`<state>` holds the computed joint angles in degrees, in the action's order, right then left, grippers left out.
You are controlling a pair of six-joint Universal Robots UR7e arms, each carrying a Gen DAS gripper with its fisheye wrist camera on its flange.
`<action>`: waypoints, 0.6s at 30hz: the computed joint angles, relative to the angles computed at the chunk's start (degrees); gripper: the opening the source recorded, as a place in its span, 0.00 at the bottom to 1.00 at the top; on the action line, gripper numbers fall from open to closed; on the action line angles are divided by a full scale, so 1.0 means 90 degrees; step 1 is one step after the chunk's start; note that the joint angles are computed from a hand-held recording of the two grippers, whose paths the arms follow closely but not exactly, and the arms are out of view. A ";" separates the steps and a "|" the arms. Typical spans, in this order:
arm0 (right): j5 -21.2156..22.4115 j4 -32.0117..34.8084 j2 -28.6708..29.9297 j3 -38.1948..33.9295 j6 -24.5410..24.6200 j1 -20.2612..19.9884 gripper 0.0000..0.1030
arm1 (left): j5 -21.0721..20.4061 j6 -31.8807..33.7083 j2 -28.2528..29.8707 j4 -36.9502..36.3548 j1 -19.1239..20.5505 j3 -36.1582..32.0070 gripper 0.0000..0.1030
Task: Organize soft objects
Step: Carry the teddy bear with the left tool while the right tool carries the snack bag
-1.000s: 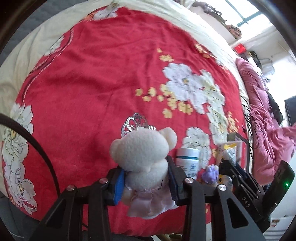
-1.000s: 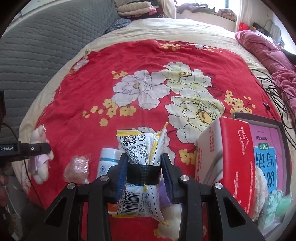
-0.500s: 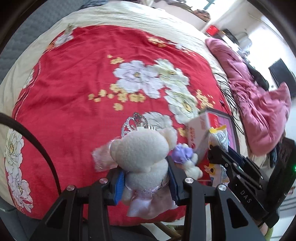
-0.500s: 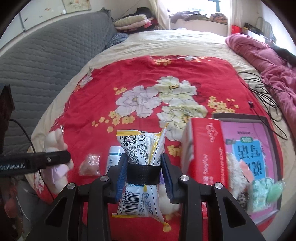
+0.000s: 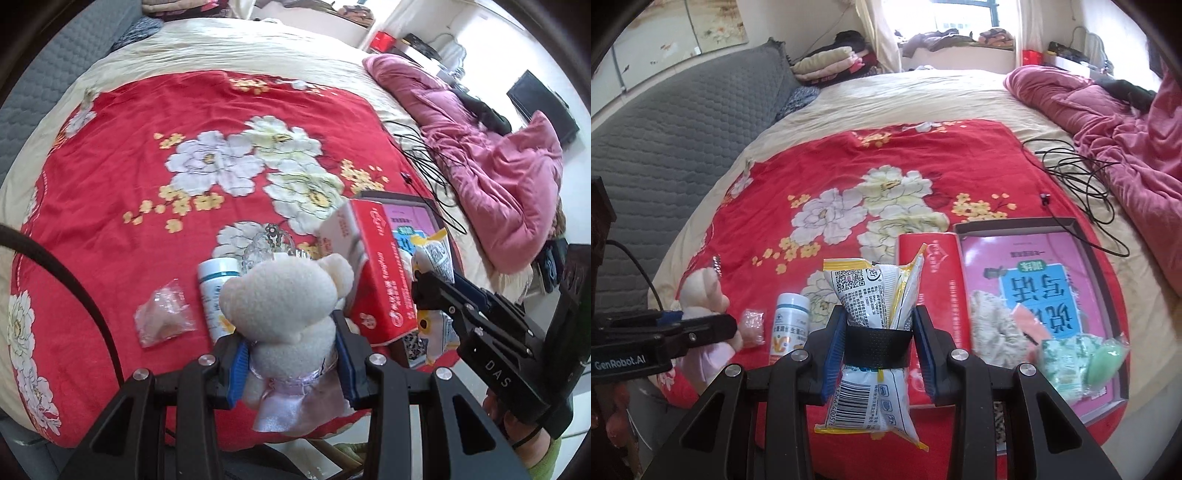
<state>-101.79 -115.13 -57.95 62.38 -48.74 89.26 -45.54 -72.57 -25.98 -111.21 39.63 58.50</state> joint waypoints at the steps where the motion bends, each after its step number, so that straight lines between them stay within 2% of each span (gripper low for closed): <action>1: 0.0019 0.0013 0.0006 -0.0064 0.0004 -0.0023 0.36 | -0.0005 0.0065 0.0068 0.0030 -0.0007 -0.0108 0.39; 11: 0.0022 0.0076 0.0183 -0.0947 0.0145 -0.0317 0.36 | -0.0053 0.0738 0.0934 0.0378 -0.0003 -0.1588 0.39; 15: -0.0039 0.0157 0.0359 -0.1554 0.0212 -0.0475 0.36 | -0.0166 0.1214 0.1596 0.0620 0.0018 -0.2697 0.39; 18: -0.0049 0.0235 0.0500 -0.1972 0.0333 -0.0594 0.36 | -0.0309 0.1546 0.2324 0.1088 0.0053 -0.3976 0.39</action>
